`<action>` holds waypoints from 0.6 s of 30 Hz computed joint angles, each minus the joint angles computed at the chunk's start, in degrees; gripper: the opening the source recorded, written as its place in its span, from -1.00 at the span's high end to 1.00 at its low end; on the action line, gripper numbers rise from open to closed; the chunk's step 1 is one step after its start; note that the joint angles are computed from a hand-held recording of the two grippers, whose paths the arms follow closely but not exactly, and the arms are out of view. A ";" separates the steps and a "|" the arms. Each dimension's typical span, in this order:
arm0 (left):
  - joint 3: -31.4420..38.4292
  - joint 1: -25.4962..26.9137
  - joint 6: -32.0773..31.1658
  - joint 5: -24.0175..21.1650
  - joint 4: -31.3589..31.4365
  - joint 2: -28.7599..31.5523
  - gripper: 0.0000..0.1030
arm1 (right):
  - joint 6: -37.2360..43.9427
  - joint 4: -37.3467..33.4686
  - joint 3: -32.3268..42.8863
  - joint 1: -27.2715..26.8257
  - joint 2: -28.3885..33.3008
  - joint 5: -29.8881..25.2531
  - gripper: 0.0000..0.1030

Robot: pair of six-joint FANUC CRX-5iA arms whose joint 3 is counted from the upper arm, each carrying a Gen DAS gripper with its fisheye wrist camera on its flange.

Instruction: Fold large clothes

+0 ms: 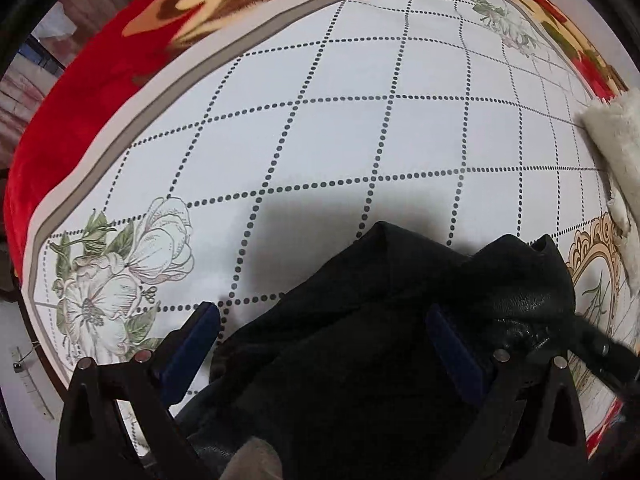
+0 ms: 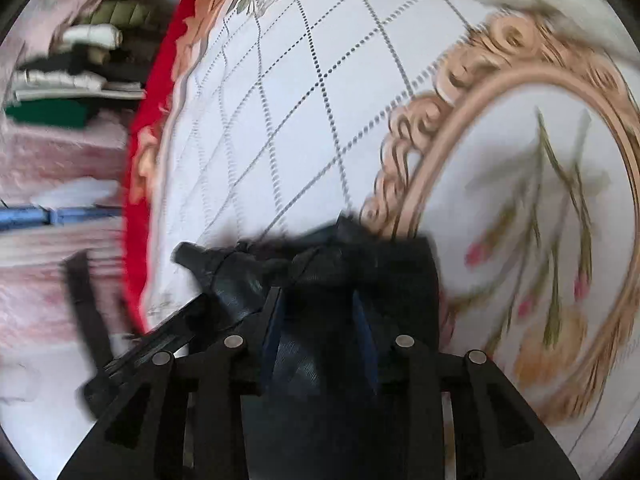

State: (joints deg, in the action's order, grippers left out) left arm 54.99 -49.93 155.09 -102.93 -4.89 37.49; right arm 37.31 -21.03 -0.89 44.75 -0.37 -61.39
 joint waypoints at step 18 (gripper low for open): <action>-21.38 -11.47 25.70 6.81 -0.59 -22.08 -1.00 | 12.78 -28.09 -15.62 -13.51 -18.81 -7.28 -0.40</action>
State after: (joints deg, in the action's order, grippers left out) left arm 33.61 -61.41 180.79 -96.11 -5.48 15.41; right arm 50.09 -49.12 -16.51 31.24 -19.18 -68.68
